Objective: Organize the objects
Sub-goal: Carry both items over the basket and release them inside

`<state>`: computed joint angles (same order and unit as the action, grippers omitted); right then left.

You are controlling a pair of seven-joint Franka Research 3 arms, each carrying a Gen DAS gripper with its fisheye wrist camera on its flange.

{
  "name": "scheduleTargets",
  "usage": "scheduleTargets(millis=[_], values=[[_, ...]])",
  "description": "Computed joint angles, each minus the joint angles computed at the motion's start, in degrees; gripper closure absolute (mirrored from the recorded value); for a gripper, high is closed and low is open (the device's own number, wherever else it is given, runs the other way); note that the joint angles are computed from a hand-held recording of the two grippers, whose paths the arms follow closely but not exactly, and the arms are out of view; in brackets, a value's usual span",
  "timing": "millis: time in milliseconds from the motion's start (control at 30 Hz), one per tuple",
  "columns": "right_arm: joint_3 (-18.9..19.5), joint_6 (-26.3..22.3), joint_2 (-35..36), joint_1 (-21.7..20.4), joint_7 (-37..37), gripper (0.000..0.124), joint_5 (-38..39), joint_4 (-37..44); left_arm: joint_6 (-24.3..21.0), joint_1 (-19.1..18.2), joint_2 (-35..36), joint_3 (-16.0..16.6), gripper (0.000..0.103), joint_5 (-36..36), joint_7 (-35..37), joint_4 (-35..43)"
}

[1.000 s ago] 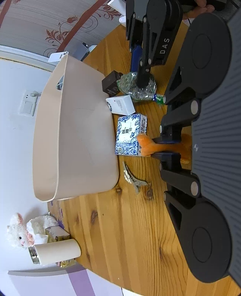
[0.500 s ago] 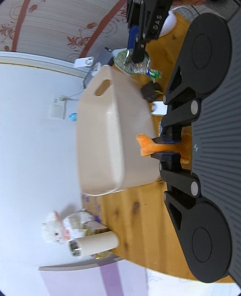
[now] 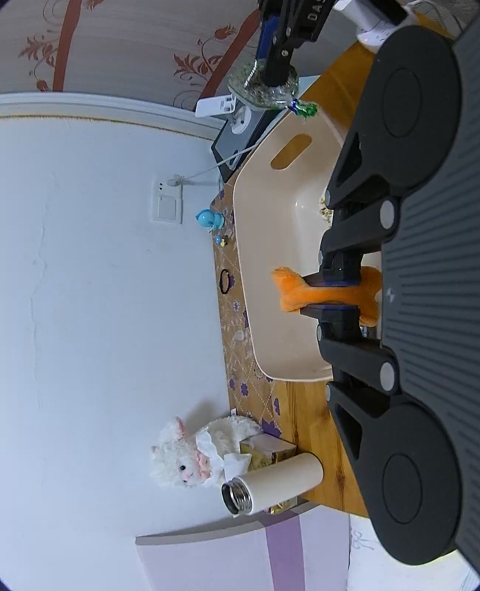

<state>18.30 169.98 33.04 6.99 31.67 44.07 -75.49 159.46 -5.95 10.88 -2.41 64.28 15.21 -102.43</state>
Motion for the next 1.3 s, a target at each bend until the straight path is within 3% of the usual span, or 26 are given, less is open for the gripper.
scheduleTargets(millis=[167, 400, 600, 833, 867, 933, 967, 1067, 1167, 1300], values=[[-5.46, -3.02, 5.08, 4.60, 7.78, 0.100, -7.38, 7.78, -2.74, -0.11, 7.14, -0.11, 0.093, -7.45, 9.05, 8.32], [-11.11, -11.14, 14.00, 8.61, 19.74, 0.100, -18.96, 20.51, -7.40, -0.77, 16.71, -0.07, 0.093, -21.00, 22.81, 18.22], [-13.83, -19.28, 21.60, 10.47, 26.32, 0.100, -26.98, 32.15, -12.26, -1.54, 22.41, 0.26, 0.093, -28.98, 30.82, 24.26], [-13.59, -26.55, 27.85, 10.48, 30.23, 0.099, -30.78, 42.80, -12.97, -2.12, 23.10, 1.19, 0.091, -32.26, 33.15, 24.75], [-13.30, -26.19, 27.23, 10.26, 30.10, 0.087, -30.61, 41.77, -13.10, -2.26, 23.02, 1.35, 0.089, -32.35, 33.16, 24.80], [-12.03, -22.52, 23.80, 9.43, 28.51, 0.086, -29.21, 35.68, -13.12, -3.09, 22.46, 2.38, 0.084, -31.34, 31.74, 24.24], [-11.62, -20.72, 22.07, 9.10, 27.79, 0.084, -28.55, 32.73, -13.10, -3.48, 22.23, 2.85, 0.071, -30.61, 30.92, 24.09], [-9.83, -16.69, 18.09, 7.84, 24.83, 0.070, -26.24, 26.49, -10.86, -3.93, 19.93, 3.48, 0.047, -28.69, 28.13, 21.22], [-8.83, -12.91, 14.21, 6.97, 22.34, 0.062, -24.20, 20.72, -9.06, -4.54, 17.54, 4.15, 0.037, -26.09, 24.77, 18.56], [-6.77, -8.63, 8.49, 5.29, 18.57, 0.053, -20.91, 12.31, -8.14, -5.53, 13.88, 4.87, 0.030, -21.20, 19.58, 14.85]])
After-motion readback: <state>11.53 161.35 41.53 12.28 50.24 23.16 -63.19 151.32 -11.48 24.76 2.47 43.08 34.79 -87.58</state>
